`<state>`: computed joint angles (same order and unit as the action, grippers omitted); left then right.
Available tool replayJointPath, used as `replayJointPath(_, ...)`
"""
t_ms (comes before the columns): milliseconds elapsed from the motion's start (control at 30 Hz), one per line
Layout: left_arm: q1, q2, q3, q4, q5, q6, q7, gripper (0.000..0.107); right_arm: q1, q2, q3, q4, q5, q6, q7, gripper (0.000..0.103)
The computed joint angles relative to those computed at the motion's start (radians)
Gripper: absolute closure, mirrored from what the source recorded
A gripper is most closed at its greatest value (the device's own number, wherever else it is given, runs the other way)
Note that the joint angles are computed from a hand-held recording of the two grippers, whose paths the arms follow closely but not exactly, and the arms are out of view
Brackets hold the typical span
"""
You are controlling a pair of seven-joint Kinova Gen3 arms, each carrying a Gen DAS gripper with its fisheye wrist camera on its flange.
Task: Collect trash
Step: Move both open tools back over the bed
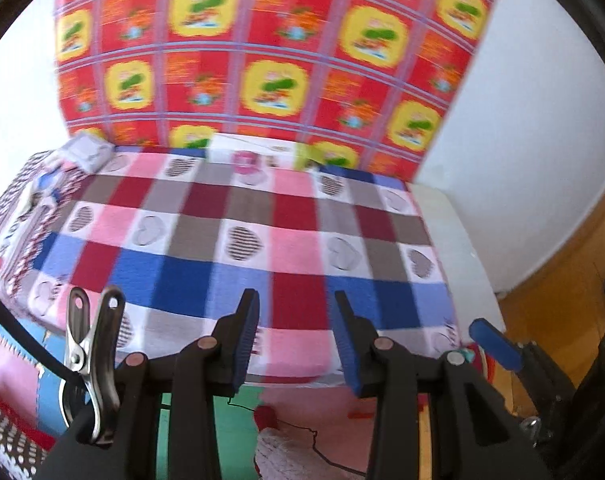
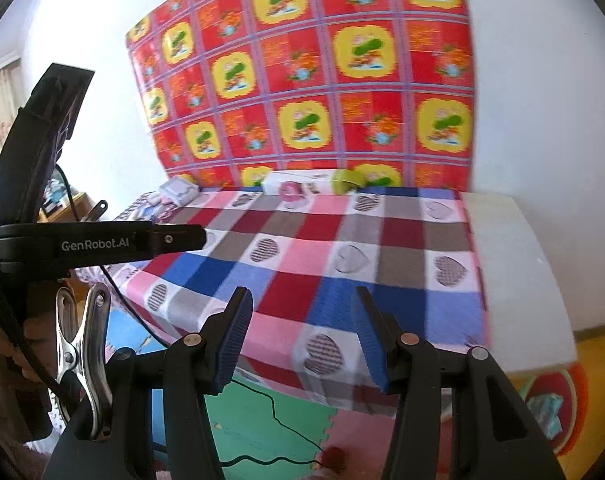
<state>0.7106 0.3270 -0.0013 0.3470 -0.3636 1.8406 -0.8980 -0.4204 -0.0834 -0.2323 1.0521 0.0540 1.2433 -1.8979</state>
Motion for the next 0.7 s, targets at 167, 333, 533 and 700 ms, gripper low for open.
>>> replayJointPath(167,-0.071,-0.059,-0.001,0.095,-0.005,-0.025,0.014,0.069,-0.023,0.078,0.010,-0.075,-0.043,-0.006,0.045,0.051)
replayJointPath(333,-0.170,-0.089,0.014,0.146,-0.004,-0.043,0.008,0.069,-0.061,0.167,0.026,-0.170,-0.060,0.004,0.079,0.050)
replayJointPath(533,-0.290,-0.058,0.012,0.088,0.031,-0.009,-0.080,0.069,-0.108,0.289,0.054,-0.318,-0.081,0.033,0.102,0.051)
replayJointPath(700,-0.377,-0.036,-0.006,0.065,0.069,-0.010,-0.130,0.069,-0.148,0.386,0.082,-0.460,-0.090,0.077,0.120,0.051)
